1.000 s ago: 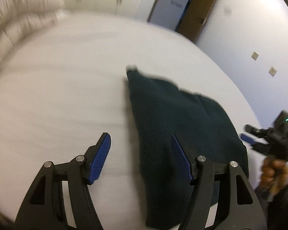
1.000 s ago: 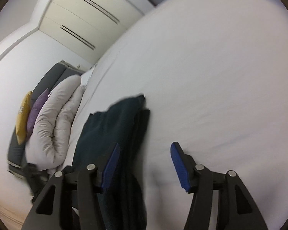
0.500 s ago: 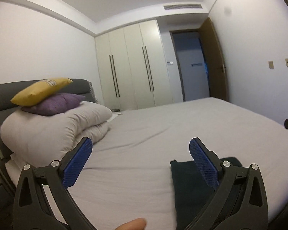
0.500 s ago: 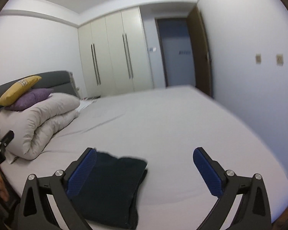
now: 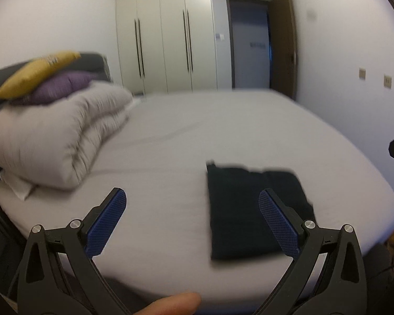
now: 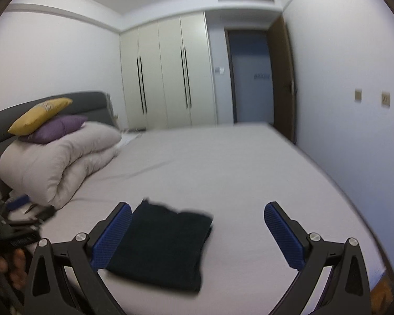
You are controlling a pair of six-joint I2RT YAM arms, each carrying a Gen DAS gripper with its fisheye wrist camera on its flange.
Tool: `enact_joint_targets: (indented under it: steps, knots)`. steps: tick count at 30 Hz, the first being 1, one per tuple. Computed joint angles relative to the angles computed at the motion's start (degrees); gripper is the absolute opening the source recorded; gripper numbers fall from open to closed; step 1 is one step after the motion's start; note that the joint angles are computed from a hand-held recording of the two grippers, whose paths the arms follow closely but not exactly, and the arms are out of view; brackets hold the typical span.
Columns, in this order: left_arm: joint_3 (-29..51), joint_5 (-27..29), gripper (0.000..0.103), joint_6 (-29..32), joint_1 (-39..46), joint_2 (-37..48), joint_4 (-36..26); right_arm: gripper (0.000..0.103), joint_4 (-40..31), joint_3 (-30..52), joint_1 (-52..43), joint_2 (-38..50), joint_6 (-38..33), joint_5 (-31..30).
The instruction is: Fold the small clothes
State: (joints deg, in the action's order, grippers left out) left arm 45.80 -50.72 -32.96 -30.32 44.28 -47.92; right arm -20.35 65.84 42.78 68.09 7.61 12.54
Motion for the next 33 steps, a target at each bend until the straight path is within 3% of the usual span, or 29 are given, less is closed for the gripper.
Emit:
enact_joint_targets:
  steps: [3, 12, 18, 33]
  knots:
    - [-3.85, 4.39, 0.103, -2.39, 1.11, 2.33, 2.51, 0.103, -3.72, 0.61, 0.81, 2.39, 3.60, -0.08]
    - [-11.34, 16.93, 0.103, 2.27, 13.05, 8.91, 14.33, 0.103, -10.80, 2.00, 3.58, 9.07, 9.98, 4.02]
    - [-14.43, 23.98, 0.103, 4.52, 18.60, 13.46, 21.29, 0.103, -15.14, 3.58, 1.78, 13.75, 15.01, 1.55]
    - [-16.80, 25.75, 0.103, 5.63, 21.76, 12.61, 22.86, 0.103, -15.49, 3.44, 5.22, 16.00, 14.06, 5.38]
